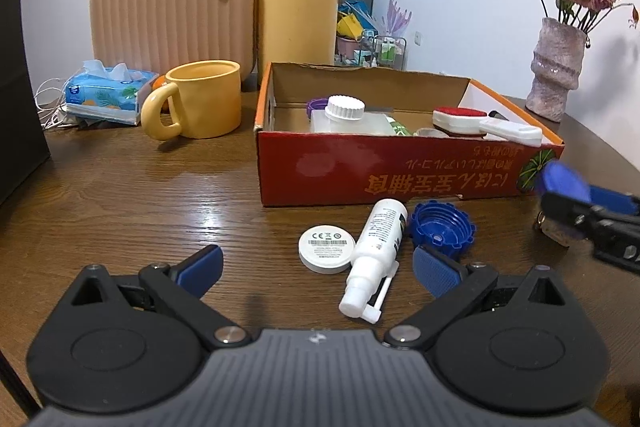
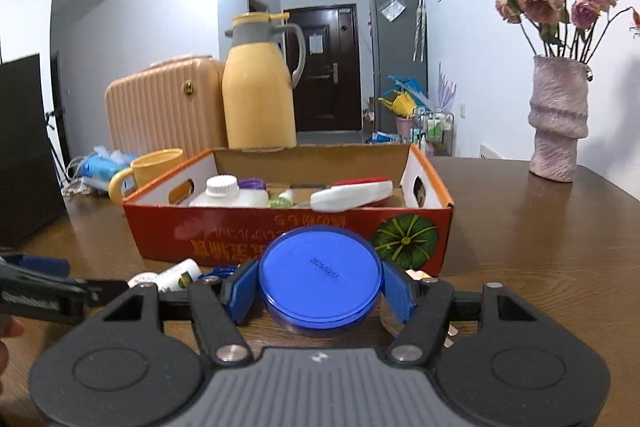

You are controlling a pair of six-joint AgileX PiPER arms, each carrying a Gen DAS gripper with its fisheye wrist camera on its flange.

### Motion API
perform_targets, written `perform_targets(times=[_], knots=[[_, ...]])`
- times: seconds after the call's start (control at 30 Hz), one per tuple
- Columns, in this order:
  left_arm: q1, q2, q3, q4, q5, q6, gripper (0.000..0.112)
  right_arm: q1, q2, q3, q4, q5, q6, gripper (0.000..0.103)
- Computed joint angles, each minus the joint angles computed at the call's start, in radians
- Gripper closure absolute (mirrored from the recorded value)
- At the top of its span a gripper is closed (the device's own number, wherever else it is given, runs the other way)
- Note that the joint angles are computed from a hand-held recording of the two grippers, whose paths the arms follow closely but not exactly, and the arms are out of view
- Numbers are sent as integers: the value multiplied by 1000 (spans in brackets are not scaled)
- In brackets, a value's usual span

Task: Organize rigid objects
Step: 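Grasp the blue round lid with the right gripper, then grasp the white lotion tube with the left gripper while the right gripper holds the blue lid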

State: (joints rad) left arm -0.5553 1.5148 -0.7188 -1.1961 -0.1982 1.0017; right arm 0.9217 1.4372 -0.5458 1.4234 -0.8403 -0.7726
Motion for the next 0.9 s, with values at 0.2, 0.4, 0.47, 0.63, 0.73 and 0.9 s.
perform_targets(times=[0.2, 0.4, 0.47, 0.63, 0.73, 0.9], knots=[[-20, 46, -27, 29, -18, -20, 10, 15, -16, 15, -14, -11, 19, 38], [-47, 87, -56, 53, -45, -22, 26, 29, -25, 26, -23, -18, 33, 38], [-59, 104, -70, 48, -53, -1, 38, 33, -27, 28, -25, -19, 35, 38], [-74, 140, -103, 66, -46, 15, 62, 39, -29, 30, -28, -20, 39, 38], [-68, 148, -113, 119, -21, -25, 75, 38, -30, 32, -31, -17, 40, 38], [-62, 162, -129, 149, 11, -29, 82, 38, -29, 31, -29, -14, 39, 38]])
